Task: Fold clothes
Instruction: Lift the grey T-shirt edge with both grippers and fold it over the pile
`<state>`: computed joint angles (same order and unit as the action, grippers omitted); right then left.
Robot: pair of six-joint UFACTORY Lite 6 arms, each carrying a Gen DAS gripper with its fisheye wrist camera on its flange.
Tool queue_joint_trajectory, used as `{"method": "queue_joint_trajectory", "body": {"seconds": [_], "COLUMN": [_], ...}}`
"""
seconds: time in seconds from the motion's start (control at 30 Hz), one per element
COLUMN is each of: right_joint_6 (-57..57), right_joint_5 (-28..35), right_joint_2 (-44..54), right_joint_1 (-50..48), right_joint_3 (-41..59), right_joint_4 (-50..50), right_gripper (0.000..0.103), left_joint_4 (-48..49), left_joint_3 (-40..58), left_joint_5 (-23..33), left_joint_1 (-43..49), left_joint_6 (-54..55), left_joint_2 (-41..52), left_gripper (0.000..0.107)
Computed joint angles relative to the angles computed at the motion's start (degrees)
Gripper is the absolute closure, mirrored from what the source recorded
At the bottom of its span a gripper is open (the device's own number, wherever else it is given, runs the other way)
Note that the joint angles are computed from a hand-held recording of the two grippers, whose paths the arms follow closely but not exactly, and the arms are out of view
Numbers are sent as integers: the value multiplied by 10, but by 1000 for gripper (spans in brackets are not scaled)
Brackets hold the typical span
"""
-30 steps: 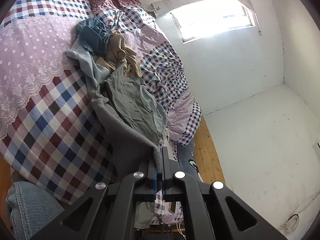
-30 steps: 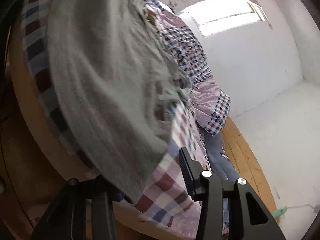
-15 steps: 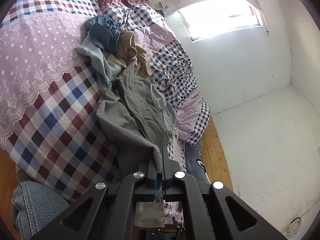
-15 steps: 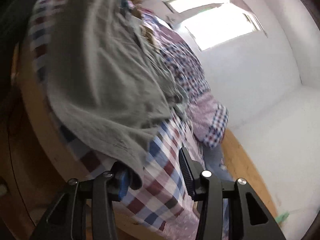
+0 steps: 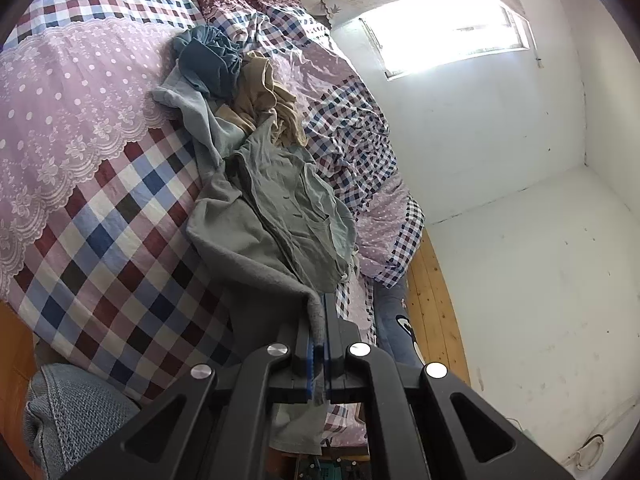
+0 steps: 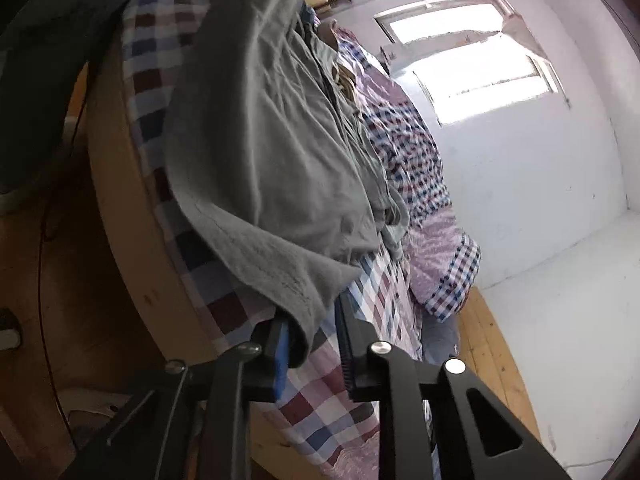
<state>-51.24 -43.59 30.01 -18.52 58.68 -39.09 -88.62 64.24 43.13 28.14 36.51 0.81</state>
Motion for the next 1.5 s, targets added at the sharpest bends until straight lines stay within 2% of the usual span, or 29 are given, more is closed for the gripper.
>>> {"method": "queue_joint_trajectory", "body": {"seconds": [0.03,0.1,0.2,0.33,0.57,0.73,0.87,1.07,1.2,1.5], "right_joint_6": [7,36,133,319,672,746,731,820,919,1030], "right_joint_5": [12,40,99,111,87,47,26,-4,-46,-150], "right_joint_2": [2,4,-6,-50,-57,-77,-109,-101,-75,-70], "right_joint_1": [2,0,-10,-49,-81,-84,-91,-108,-131,-225], "right_joint_3": [9,26,66,111,299,359,370,480,591,715], "right_joint_4": [3,-15,-103,-273,-573,-693,-713,-744,-781,-754], "right_gripper": [90,103,103,103,103,103,103,103,103,103], "left_joint_4": [0,0,0,16,30,59,84,109,121,135], "left_joint_3": [0,1,0,-4,-30,-38,-42,-59,-54,13], "left_joint_5": [0,1,5,4,13,36,63,108,144,250], "left_joint_1": [0,1,4,9,27,53,78,99,113,174], "left_joint_6": [0,0,-4,-12,-20,-44,-63,-88,-111,-157], "left_joint_2": [1,2,3,-7,-42,-75,-107,-167,-205,-272], "left_gripper": [106,106,106,106,106,106,106,106,106,106]}}
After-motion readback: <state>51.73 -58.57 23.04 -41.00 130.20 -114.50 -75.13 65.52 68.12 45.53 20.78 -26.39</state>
